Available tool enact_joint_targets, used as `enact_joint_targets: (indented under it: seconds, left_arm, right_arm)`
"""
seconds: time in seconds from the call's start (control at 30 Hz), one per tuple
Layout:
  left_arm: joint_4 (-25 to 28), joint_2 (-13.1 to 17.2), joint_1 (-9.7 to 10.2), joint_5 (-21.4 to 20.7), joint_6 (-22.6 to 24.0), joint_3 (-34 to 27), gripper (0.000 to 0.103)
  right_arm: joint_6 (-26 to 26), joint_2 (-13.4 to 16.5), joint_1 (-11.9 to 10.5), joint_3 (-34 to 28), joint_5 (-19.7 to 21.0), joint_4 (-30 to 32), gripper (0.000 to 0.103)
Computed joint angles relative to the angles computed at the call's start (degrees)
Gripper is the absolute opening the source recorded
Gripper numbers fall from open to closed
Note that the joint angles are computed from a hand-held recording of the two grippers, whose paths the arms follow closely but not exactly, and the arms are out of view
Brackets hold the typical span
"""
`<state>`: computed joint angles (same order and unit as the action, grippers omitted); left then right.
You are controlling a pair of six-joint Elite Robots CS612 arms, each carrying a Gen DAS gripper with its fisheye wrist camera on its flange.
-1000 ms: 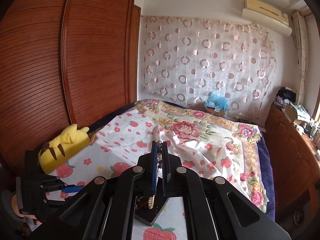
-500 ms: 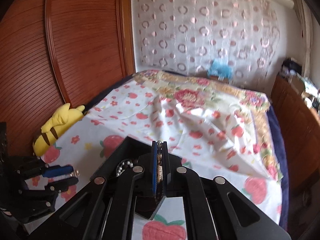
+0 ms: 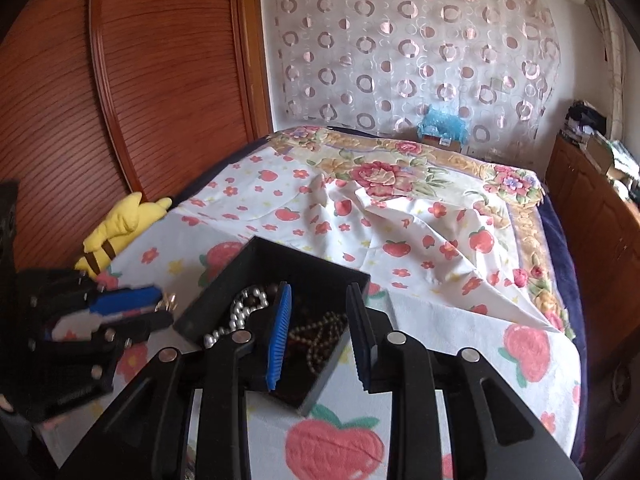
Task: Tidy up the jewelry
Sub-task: 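Lower the gold chain into the box with the right gripper while the left gripper drops the ring in, then move the right gripper to the silver hair comb and grasp its flowered top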
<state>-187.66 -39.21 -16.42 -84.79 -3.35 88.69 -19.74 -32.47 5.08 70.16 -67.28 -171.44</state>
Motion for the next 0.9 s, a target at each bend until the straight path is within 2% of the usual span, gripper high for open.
enact_joint_targets:
  seconds: [0.27,0.43,0.6,0.9]
  left_arm:
    - [2.41,1.67,-0.75,0.84,1.77,-3.48,0.018]
    - [4.03,2.2,-1.15,2.04,1.48,-4.71,0.019]
    - [3.79,1.77,-1.45,2.79,1.28,-3.93,0.034]
    - [-0.86,-0.69,-1.86,3.14,2.26,2.27,0.049]
  right_arm:
    - [-3.23,-2.9,-1.97,6.75,-0.61,-3.25,0.031]
    - [-3.34,-3.75,-3.3,8.94,-0.48,-4.46,0.031]
    - [-1.68,-3.93,-3.93,10.86,-0.93,-7.46,0.031]
    - [-1.78,-4.8,-4.07,15.01,1.89,-10.36,0.031]
